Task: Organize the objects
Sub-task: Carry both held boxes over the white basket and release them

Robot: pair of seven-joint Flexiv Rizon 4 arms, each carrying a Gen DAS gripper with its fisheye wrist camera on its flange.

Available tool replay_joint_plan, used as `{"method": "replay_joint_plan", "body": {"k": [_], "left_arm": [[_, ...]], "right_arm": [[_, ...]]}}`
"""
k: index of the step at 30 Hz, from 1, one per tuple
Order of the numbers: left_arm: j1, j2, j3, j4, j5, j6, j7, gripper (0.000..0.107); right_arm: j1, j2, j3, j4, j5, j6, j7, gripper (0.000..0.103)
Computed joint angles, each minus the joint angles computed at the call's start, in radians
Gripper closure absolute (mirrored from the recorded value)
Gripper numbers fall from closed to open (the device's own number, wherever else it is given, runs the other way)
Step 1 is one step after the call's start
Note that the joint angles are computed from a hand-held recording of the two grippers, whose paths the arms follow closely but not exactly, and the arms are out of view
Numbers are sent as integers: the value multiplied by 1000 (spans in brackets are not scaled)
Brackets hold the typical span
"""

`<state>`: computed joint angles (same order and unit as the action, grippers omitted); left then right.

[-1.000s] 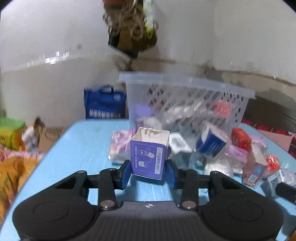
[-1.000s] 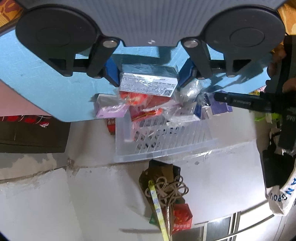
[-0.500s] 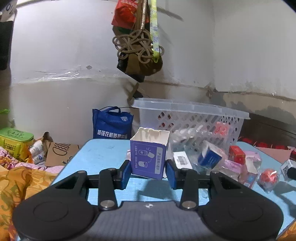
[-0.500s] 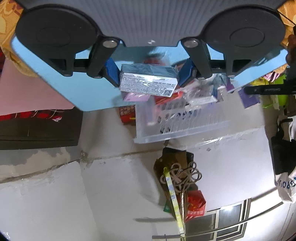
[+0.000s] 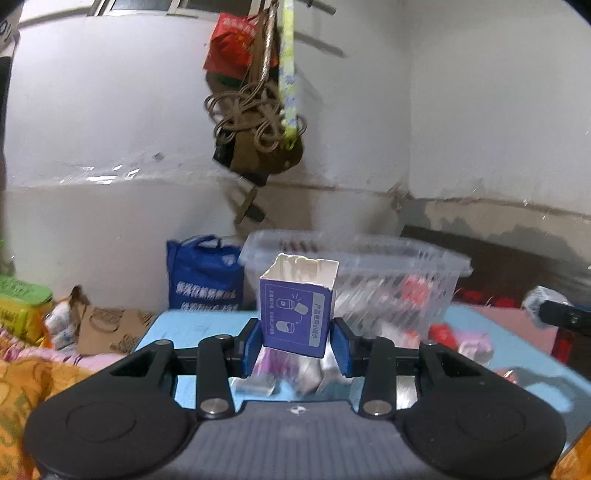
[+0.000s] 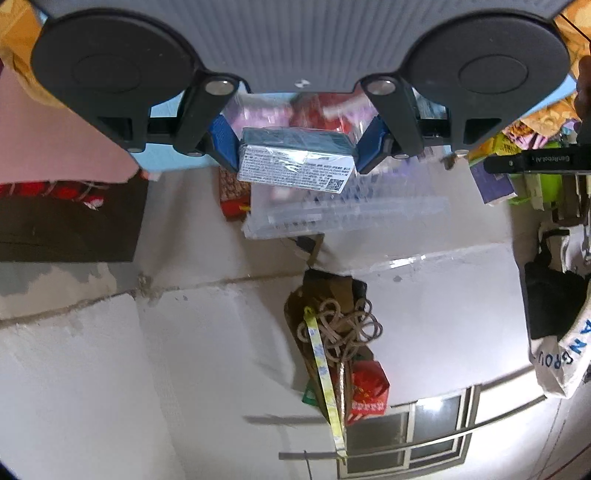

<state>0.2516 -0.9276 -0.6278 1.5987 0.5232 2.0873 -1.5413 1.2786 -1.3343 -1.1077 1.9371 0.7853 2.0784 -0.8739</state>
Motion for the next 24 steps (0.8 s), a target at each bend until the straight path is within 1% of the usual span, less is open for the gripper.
{"method": "replay_joint_plan", "body": {"k": [1, 4, 5, 7, 8, 9, 10, 11, 12, 13, 14, 16, 18, 20, 21, 22, 23, 24], "left_arm": [[3, -1, -14, -14, 9, -7, 3, 62], [37, -38, -132, -95, 57, -89, 28, 62], [32, -53, -164, -135, 54, -122, 51, 62], [4, -85, -219, -236, 32, -217, 109, 62], [-26, -100, -229, -302, 6, -270, 139, 62], [-61, -102, -210, -352, -28, -310, 156, 62], [-90, -117, -212, -410, -55, -364, 185, 62], [-110, -134, -219, -452, -75, -395, 212, 62], [-143, -139, -196, -498, -106, -433, 221, 62], [-157, -151, -199, -527, -127, -460, 240, 62], [-165, -171, -214, -548, -141, -466, 269, 62], [-203, -181, -179, -591, -172, -481, 283, 62], [-218, -196, -177, -605, -197, -486, 311, 62], [-254, -196, -118, -623, -223, -467, 305, 61], [-272, -200, -92, -638, -238, -465, 306, 61], [-295, -206, -54, -660, -256, -452, 299, 52], [-329, -209, 9, -689, -281, -449, 283, 30], [-349, -214, 56, -711, -276, -447, 252, 27]], "right_arm": [[-17, 18, 3, -8, -21, 18, -7, 33], [-87, 97, 31, -55, -101, 64, -64, 33], [-121, 127, 43, -84, -140, 69, -85, 33], [-195, 178, 70, -155, -205, 60, -113, 33], [-226, 191, 78, -189, -229, 48, -127, 33], [-258, 198, 84, -233, -245, 18, -138, 33], [-290, 209, 95, -275, -262, -21, -144, 33], [-312, 208, 98, -309, -264, -50, -151, 33], [-325, 200, 90, -340, -263, -88, -161, 33], [-331, 186, 78, -360, -262, -119, -162, 33], [-345, 186, 86, -372, -276, -122, -158, 33], [-344, 155, 61, -386, -282, -138, -148, 33], [-341, 138, 53, -385, -295, -137, -133, 33], [-350, 130, 61, -396, -301, -124, -124, 33], [-351, 116, 53, -405, -297, -137, -118, 32], [-361, 114, 56, -418, -307, -145, -113, 29], [-377, 122, 72, -429, -331, -150, -114, 23], [-383, 118, 69, -432, -361, -159, -91, 12]]}}
